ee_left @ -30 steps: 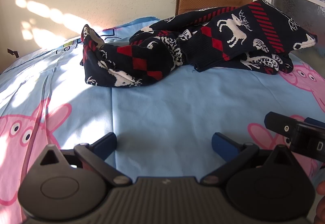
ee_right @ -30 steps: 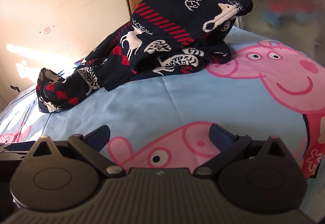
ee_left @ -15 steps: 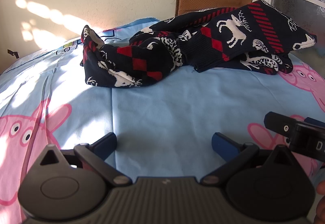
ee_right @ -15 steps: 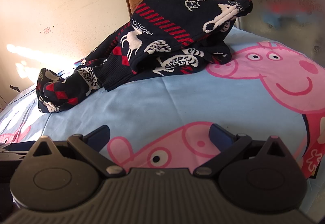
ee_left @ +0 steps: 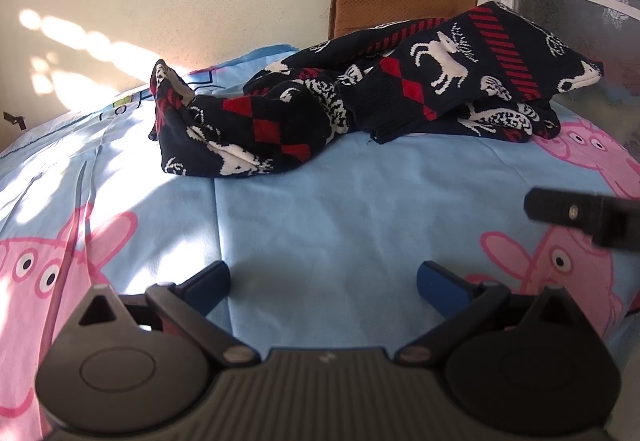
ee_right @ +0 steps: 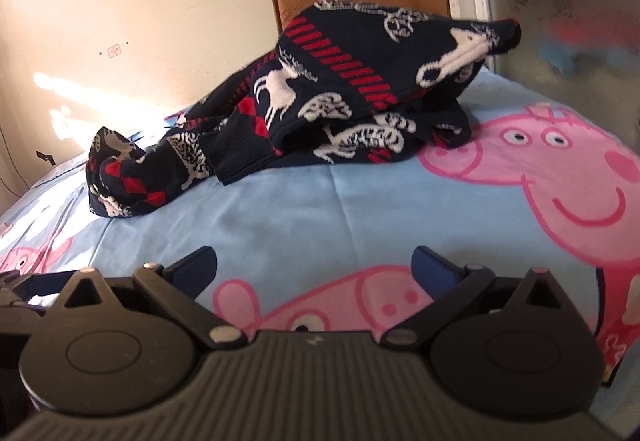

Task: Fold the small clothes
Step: 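Reach both grippers toward the crumpled navy reindeer sweater, then grasp the sweater edges with both grippers and lift it off the bed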

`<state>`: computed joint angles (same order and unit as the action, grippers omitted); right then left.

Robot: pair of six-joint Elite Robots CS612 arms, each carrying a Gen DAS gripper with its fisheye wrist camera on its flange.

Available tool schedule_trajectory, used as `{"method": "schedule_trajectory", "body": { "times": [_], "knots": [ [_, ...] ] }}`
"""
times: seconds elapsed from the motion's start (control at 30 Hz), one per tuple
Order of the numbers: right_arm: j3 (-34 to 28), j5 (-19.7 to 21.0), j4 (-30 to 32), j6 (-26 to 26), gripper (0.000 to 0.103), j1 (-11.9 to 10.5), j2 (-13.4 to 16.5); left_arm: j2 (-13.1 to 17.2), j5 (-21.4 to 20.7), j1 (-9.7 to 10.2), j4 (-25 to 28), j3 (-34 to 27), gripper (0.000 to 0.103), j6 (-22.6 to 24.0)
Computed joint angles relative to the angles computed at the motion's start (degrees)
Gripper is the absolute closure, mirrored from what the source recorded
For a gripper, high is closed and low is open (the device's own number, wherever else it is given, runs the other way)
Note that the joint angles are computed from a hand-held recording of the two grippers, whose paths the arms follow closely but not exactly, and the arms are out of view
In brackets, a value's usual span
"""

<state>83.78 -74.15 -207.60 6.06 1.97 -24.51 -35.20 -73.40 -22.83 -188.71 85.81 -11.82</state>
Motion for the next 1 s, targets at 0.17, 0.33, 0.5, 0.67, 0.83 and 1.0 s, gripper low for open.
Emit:
{"method": "schedule_trajectory", "body": {
  "times": [0.17, 0.33, 0.5, 0.67, 0.83, 1.0],
  "knots": [
    [-2.94, 10.91, -3.92, 1.17, 0.032, -3.07, 0.49, -1.69, -9.69, 2.23, 1.30, 0.87, 0.000, 5.84],
    [-9.22, 16.48, 0.27, -0.75, 0.056, -4.62, 0.17, -0.85, -5.46, 3.68, -8.43, -3.41, 0.000, 12.31],
    [-18.85, 8.01, 11.18, -9.81, 0.004, -3.11, 2.87, 4.27, -10.62, 7.08, 6.94, -19.19, 0.000, 3.65],
    [-19.25, 17.28, 26.98, -15.00, 0.085, -4.86, 3.10, 13.21, -16.20, 9.36, 25.99, -37.83, 0.018, -7.14],
    [-8.67, 28.89, 36.82, -36.25, 0.085, -6.60, -2.34, 16.03, -21.82, 9.94, 28.07, -41.15, 0.089, -7.13],
    [-7.92, 38.74, 27.80, -34.56, 0.057, -8.32, -2.98, 14.76, -20.06, 9.04, 21.71, -37.28, 0.092, -1.83]
  ]
}}
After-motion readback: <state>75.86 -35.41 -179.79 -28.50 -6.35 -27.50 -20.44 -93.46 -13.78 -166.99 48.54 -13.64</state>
